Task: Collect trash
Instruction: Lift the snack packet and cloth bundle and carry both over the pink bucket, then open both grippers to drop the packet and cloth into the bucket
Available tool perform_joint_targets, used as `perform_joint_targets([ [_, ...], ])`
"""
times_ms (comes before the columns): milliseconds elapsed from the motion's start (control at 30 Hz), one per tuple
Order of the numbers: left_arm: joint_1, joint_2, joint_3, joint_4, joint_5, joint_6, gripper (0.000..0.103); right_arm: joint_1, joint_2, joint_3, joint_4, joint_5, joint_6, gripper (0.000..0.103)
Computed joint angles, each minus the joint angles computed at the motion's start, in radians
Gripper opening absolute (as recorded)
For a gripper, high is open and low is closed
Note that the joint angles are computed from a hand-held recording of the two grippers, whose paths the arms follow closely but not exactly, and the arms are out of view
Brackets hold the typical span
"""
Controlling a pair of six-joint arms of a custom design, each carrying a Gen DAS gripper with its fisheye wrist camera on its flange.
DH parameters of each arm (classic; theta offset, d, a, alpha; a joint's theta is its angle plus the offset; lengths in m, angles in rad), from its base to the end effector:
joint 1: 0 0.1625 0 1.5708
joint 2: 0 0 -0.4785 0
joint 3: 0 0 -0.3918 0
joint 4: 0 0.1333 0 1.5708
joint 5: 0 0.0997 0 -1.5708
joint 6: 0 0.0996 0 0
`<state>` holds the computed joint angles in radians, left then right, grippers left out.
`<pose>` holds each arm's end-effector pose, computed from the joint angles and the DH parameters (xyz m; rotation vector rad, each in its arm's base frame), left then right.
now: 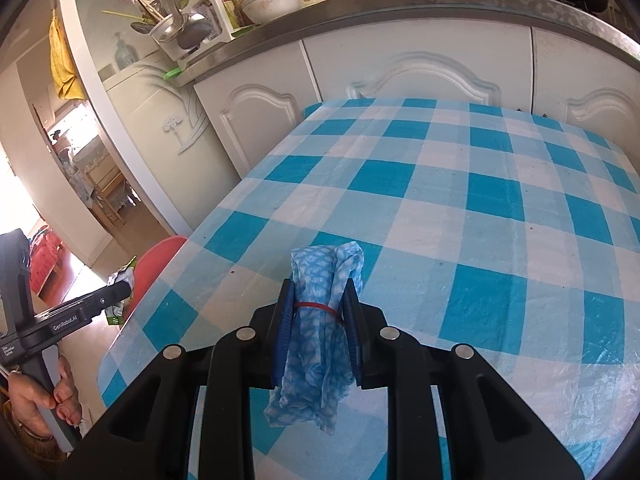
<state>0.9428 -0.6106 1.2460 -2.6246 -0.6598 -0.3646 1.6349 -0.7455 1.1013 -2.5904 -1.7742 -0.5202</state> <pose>-0.3121 -0.7908 0.1890 0.0661 2.3557 -0.9844 0.1679 -0.8485 0.3352 0.6809 -2.5908 0.8370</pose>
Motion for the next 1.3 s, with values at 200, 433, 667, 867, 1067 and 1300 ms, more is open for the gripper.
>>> perform_joint_targets([
  [200,0.015,-0.037,0.047,-0.029,0.007,-0.014,0.04,0.024,0.018,-0.013,0.033,0.001,-0.006,0.026],
  [433,0.034,-0.077,0.098,-0.062,0.016,-0.032,0.04,0.055,0.048,-0.044,0.079,0.006,-0.014,0.026],
  [667,0.055,-0.103,0.128,-0.073,0.025,-0.053,0.04,0.086,0.097,-0.118,0.171,0.037,-0.007,0.026],
  [867,0.072,-0.113,0.13,-0.075,0.034,-0.057,0.04,0.119,0.148,-0.199,0.259,0.073,-0.022,0.026],
  [1067,0.089,-0.119,0.123,-0.076,0.044,-0.055,0.04,0.157,0.209,-0.287,0.33,0.091,-0.071,0.026],
  [1300,0.108,-0.121,0.112,-0.116,0.046,-0.035,0.04,0.185,0.296,-0.43,0.431,0.125,-0.087,0.026],
])
